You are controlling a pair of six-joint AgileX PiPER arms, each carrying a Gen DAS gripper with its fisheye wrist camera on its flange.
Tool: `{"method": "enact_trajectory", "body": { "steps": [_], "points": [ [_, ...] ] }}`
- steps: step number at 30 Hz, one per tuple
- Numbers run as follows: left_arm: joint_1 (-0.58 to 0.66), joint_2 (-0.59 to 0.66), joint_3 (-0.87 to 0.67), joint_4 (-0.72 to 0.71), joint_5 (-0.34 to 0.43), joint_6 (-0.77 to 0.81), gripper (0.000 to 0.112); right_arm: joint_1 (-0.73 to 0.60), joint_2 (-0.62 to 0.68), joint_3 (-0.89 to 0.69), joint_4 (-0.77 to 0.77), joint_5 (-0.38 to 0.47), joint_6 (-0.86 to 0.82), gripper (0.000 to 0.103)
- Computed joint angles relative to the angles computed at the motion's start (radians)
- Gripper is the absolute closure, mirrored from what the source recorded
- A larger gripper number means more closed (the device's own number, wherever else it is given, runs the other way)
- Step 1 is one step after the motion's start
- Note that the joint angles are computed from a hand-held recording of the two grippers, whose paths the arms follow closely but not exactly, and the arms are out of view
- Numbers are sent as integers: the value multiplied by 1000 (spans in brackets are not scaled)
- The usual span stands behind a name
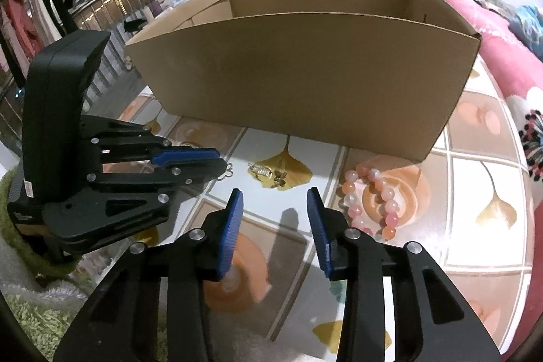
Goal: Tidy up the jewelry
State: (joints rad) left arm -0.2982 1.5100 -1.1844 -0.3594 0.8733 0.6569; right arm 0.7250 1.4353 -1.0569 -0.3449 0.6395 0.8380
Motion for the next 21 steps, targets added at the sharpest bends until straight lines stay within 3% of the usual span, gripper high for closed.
{"method": "enact_trajectory", "body": {
  "steps": [7, 21],
  "points": [
    [15, -8, 16, -19, -6, 21, 104, 19, 78, -72, -33, 20, -36, 82],
    [41, -19, 31, -47, -4, 50, 103, 2, 200, -166, -31, 23, -159, 85]
  ]
}}
